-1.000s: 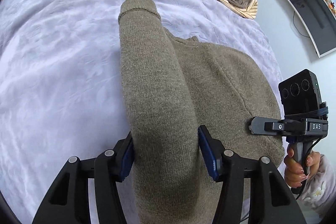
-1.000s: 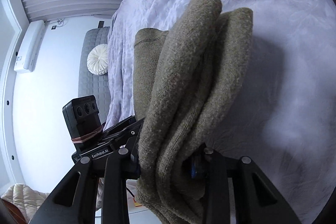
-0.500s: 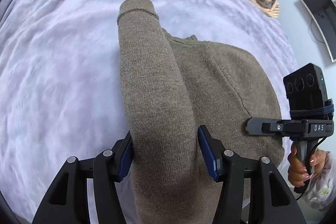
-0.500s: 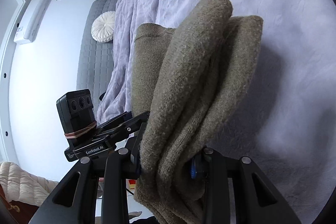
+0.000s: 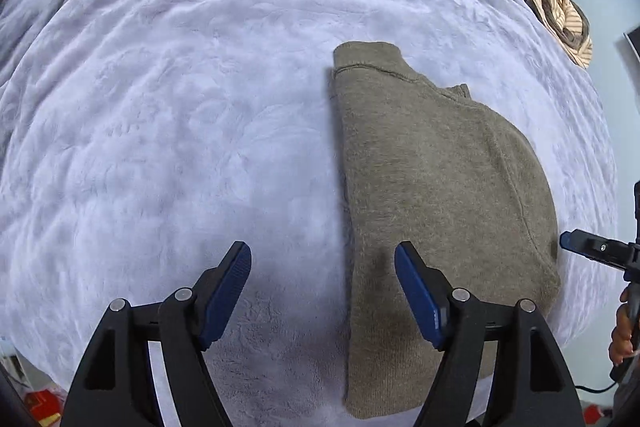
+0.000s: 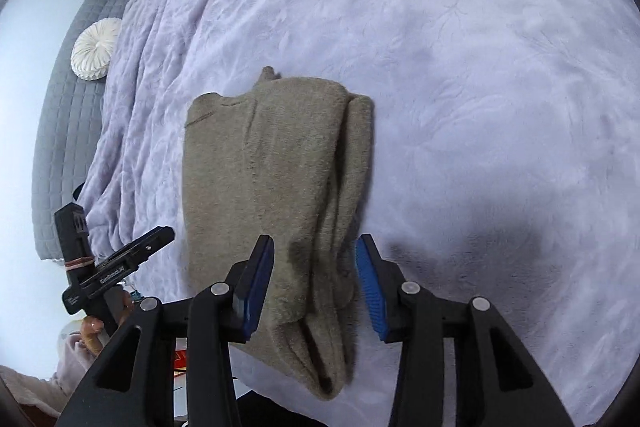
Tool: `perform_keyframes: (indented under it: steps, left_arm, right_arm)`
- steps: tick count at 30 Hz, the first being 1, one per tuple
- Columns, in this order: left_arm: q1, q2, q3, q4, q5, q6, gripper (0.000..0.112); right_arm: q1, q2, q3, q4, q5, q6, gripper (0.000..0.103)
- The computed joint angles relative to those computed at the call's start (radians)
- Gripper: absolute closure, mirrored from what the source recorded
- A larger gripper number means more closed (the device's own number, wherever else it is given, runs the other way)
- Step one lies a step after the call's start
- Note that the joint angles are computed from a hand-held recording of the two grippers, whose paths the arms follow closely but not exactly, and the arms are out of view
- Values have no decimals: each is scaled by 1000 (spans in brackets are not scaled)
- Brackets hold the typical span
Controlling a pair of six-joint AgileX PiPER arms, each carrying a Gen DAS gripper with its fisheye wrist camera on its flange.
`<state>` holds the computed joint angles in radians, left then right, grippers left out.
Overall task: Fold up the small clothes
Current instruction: 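Smooth the folded side edge flat with the right gripper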
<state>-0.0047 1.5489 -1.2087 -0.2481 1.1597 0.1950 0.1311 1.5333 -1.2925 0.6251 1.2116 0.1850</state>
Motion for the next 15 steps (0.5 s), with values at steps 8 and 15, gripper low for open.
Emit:
perform_keyframes:
  steps: [8,15]
  left_arm:
    - [-86,-10,22,32,-19,-17,37]
    - [-132,-21,112,84,-101,-59,26]
  right_arm:
    - [96,-53,69,-131,-9,72,87]
    - [82,-55,224,-160,-98,28,88]
